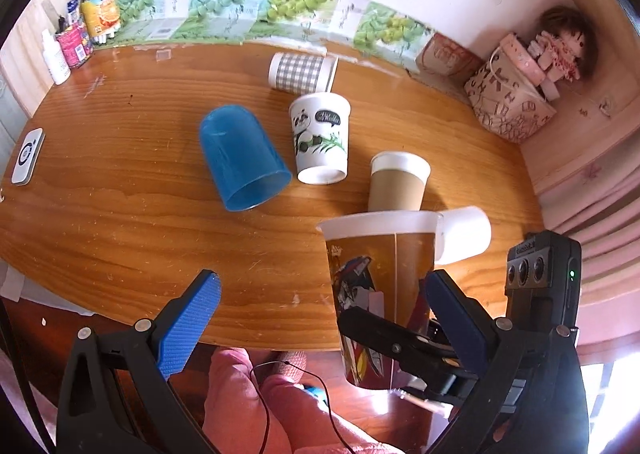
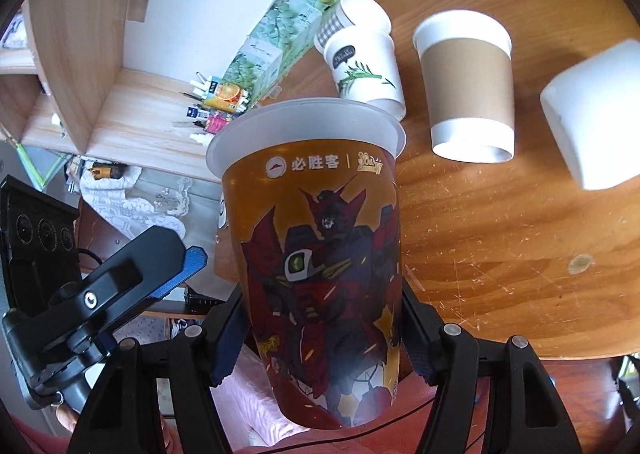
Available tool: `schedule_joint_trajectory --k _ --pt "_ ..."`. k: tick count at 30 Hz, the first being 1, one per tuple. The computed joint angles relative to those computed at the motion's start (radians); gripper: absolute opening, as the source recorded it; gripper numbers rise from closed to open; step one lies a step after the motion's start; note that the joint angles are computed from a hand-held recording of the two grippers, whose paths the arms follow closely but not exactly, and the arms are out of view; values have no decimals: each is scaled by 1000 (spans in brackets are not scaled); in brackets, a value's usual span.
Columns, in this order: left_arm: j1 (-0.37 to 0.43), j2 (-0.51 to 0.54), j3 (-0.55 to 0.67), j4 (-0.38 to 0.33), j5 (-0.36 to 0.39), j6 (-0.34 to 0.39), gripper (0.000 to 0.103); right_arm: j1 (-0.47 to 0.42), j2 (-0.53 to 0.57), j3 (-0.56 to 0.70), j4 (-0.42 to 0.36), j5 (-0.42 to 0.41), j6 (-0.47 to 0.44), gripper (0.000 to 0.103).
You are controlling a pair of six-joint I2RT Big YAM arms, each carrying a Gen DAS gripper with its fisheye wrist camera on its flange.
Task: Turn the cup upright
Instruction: 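Rotate the held cup upright with the right tool, carrying it over the desk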
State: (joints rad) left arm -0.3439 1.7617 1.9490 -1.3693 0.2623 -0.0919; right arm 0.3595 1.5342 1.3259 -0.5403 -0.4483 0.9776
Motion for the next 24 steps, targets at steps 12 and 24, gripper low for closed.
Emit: schedule_joint_trajectory --k 12,24 --pt "37 132 135 -138 66 185 102 39 68 12 56 104 142 68" --pt "60 289 346 -295 77 318 102 61 138 111 -51 198 166 69"
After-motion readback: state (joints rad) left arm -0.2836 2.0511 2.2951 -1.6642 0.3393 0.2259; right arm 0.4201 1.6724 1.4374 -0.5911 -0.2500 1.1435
